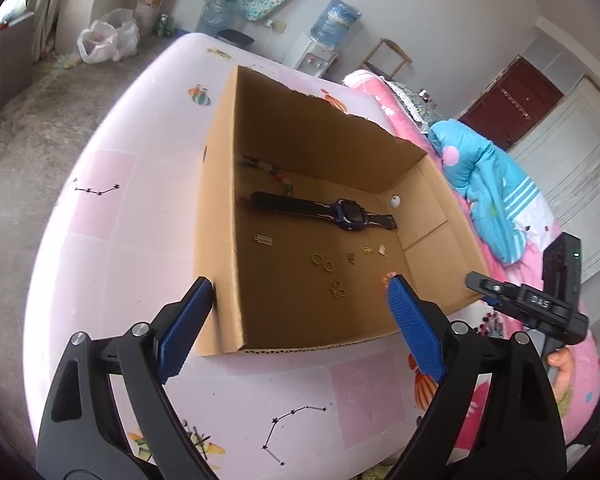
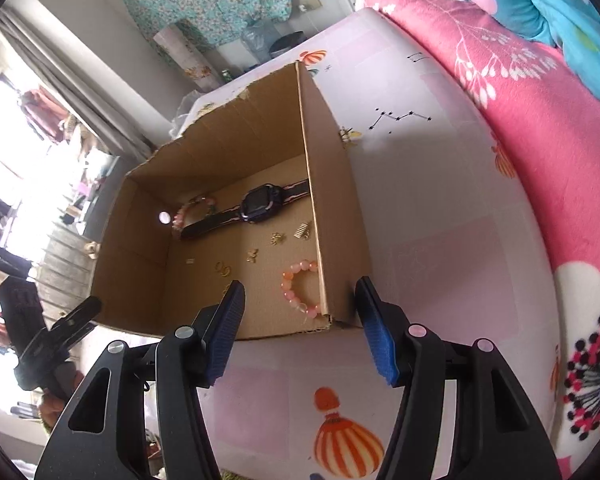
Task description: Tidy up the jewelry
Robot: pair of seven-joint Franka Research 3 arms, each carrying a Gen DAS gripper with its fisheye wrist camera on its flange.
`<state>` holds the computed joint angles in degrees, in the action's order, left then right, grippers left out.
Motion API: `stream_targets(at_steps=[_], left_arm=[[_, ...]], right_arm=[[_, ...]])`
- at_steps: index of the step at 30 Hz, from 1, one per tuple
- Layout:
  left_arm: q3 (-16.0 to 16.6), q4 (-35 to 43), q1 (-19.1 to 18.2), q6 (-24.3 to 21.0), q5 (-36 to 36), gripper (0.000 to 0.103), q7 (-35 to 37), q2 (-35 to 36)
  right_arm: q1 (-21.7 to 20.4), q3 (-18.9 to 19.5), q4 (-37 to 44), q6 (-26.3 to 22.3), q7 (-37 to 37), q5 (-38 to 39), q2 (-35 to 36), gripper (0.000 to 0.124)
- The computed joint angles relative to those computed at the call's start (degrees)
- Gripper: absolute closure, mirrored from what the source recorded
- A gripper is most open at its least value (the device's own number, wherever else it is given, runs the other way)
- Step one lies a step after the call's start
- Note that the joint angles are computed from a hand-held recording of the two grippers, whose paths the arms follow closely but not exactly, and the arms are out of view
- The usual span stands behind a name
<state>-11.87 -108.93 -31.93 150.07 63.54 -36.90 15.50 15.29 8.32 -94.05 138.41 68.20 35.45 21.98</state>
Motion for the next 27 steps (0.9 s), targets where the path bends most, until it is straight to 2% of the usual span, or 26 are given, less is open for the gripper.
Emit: stream_targets(at_steps=[10,14,20,22,26,27], left_arm=[[-1.3,-0.2,-2.4,-1.1,0.4,0.018,-2.9,-0.3],[-1.6,0.4,-3.2,-1.0,0.8,0.018,-3.4,0.3],[-1.8,0.5,-4.5,-3.0,1.9,0.018,-2.6,0.5],[-2.3,1.5,-5.6,-7.5,0.8,0.018,-1.3,0.8],[-3.0,3.6,-8.5,-16.1,2.2,0.017,-1.1,0.9],[-3.4,5.0,-9.6,-20.2,2.2,0.016,-0.4,1.3]], right_arm=[[-0.8,-0.5,-10.9,2.9,-3.8,4.2,-7.7,0.067],[-0.4,-1.1,-13.5,4.9,-4.2,4.3,-9.2,0.067],[-1.1,-1.1,-16.0,5.6,-6.8,8.8,-10.8,0.067],[-0.9,-1.4,-16.8,6.7,-6.5,8.8,-11.4,0.061],[0.6,-1.4,-24.1,16.4,-8.6,8.8,-16.7,0.054],[1.1,-1.5,-26.0,18.7,-8.8,8.0,-18.0,0.053]])
